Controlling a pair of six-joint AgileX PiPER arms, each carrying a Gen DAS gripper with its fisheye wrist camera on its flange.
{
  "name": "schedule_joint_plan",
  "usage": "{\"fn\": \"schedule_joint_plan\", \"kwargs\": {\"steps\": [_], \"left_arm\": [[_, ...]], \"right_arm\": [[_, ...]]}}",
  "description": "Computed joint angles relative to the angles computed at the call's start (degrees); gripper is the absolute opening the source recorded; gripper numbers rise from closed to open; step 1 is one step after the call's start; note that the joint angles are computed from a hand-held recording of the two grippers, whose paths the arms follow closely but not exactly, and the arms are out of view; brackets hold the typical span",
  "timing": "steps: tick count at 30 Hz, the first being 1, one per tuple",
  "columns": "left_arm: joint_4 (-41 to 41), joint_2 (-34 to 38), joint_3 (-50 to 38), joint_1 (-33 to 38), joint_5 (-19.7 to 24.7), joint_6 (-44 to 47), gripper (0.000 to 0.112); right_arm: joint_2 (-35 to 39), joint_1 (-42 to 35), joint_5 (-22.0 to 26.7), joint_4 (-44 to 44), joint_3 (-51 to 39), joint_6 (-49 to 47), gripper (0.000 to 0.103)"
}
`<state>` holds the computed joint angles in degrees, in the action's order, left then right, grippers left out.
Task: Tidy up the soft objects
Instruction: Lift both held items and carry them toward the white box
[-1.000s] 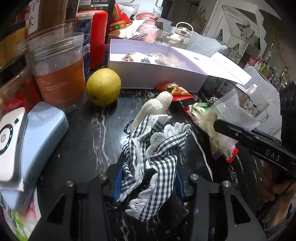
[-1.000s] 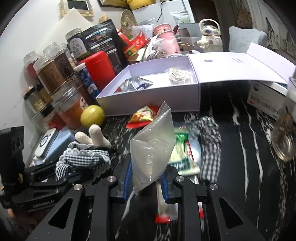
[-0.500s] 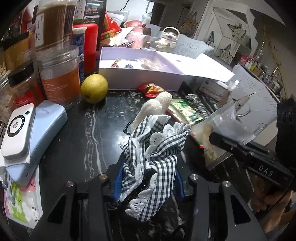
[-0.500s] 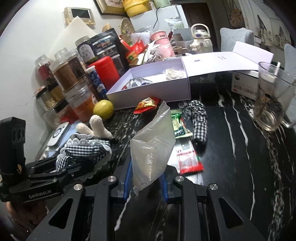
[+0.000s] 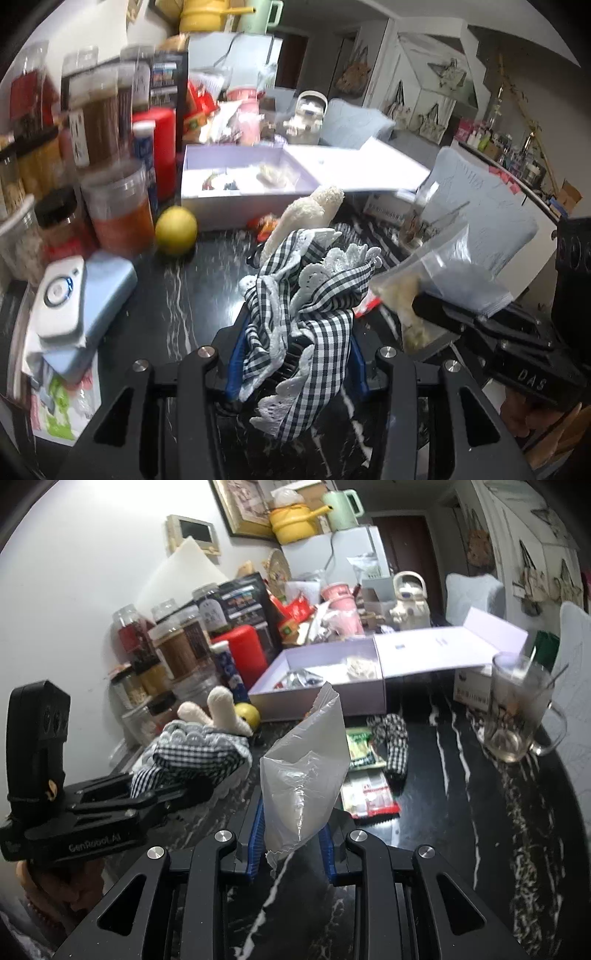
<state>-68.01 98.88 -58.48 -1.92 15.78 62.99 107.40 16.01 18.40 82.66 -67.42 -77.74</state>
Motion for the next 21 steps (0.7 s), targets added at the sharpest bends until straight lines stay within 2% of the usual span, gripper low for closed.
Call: {"fn": "schedule_joint_plan", "kwargs": {"steps": [9, 15, 21], "left_arm": [[9.78, -2.42, -5.0, -1.13, -1.91, -8.85, 0.045], [12.27, -1.07, -10.67, -0.38, -1.14, -11.29, 0.045], [18.25, 1.46, -16.86, -0.77, -1.68, -15.76, 0.045]], "right_arm": [[-2.79, -0.32, 0.69, -4.84, -3.22, 3.82, 0.026], [-1.46, -0.96, 2.96, -11.17, -10.04, 9.19, 0.026], [1.98, -1.27, 4.95, -17.42, -18.84, 14.66, 0.026]]}}
